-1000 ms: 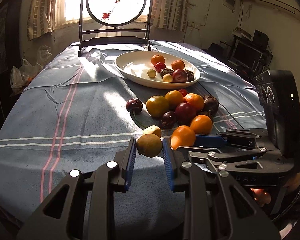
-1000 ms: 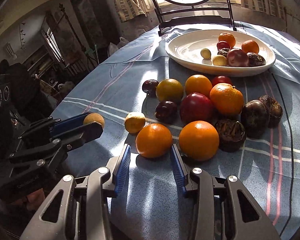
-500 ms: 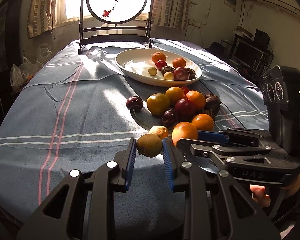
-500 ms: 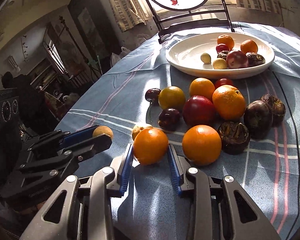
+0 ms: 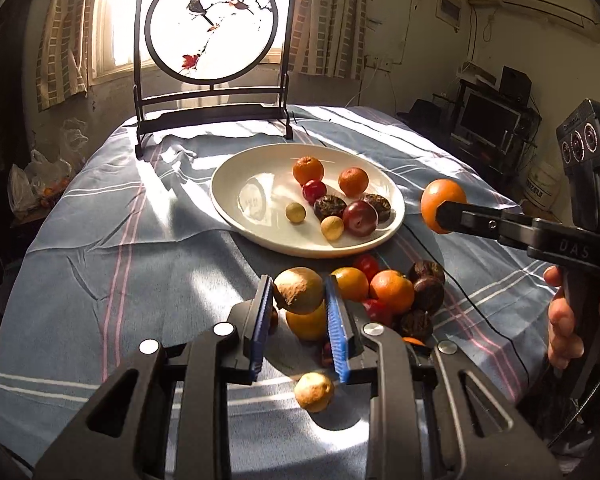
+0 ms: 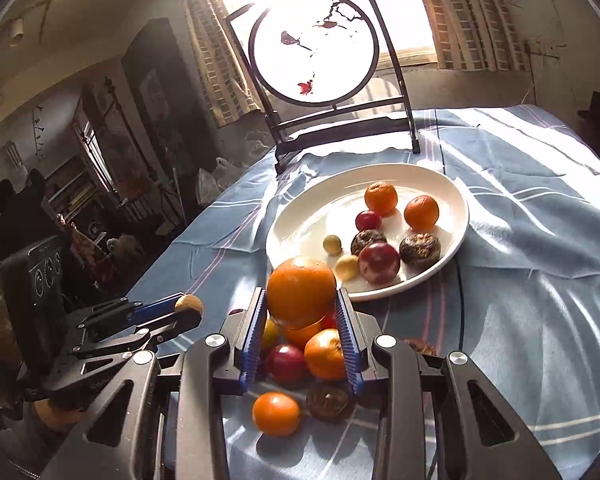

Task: Organize fruits

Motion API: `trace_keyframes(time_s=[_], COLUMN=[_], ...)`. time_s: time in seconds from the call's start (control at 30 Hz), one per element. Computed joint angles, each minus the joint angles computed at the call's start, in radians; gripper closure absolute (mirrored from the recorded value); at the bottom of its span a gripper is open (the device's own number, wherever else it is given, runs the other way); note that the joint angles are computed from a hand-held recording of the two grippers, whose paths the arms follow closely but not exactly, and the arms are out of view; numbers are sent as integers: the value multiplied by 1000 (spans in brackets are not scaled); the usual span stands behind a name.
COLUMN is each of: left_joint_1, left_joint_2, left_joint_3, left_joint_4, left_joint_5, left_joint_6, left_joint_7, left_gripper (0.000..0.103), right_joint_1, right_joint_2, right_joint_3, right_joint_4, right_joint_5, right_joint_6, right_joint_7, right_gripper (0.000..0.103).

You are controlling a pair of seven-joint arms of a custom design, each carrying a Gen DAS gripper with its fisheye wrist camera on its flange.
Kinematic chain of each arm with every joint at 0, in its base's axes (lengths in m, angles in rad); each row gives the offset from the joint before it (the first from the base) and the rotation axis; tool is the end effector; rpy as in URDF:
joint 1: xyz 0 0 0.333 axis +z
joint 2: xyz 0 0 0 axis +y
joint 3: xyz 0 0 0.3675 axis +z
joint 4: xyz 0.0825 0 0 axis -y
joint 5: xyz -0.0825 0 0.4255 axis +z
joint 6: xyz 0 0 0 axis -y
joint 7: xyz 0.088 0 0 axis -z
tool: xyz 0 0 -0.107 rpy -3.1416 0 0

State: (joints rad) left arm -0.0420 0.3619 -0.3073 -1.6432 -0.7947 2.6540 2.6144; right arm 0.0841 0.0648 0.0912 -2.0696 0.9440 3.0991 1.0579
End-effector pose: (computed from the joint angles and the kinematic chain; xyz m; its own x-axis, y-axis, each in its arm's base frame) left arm 0.7283 -0.2085 0.5124 -0.7069 -0.7002 0.1001 -0.4938 0.3872 -0.7786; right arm 0.6318 0.0421 0.5188 -0.0447 -0.9280 -0.3700 -0.5818 0.3253 -0.7455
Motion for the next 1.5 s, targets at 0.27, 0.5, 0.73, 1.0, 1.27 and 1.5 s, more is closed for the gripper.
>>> trace_keyframes(time_s=[0.27, 0.5, 0.73, 1.0, 1.27, 1.5], left_joint_1=[-117, -107, 29, 27, -42, 3], left_joint_2=[263, 307, 107, -53, -37, -112], left_joint_3=[50, 29, -60, -3, 54, 4], left_joint_4=[368, 406, 103, -142, -159, -243], left_joint_5=[277, 377, 232, 115, 185, 41], left_joint_6=[-68, -44, 4, -3, 6, 51], left_joint_7=[-264, -345, -149, 10, -58, 72], left_gripper=[77, 48, 49, 49, 78, 77], right_joint_1=[-39, -25, -191, -122, -25, 90], right_joint_2=[224, 257, 84, -57, -108, -93], right_joint_3=[-50, -68, 134, 109, 41, -32], right_joint_4=[278, 315, 56, -156, -255, -231], right_joint_5=[-313, -540, -344, -58, -126, -118], right_joint_6=[-164, -154, -15, 44, 38, -44], right_joint_7=[285, 457, 301, 132, 221, 128], right_gripper=[68, 56, 52, 51, 51, 51])
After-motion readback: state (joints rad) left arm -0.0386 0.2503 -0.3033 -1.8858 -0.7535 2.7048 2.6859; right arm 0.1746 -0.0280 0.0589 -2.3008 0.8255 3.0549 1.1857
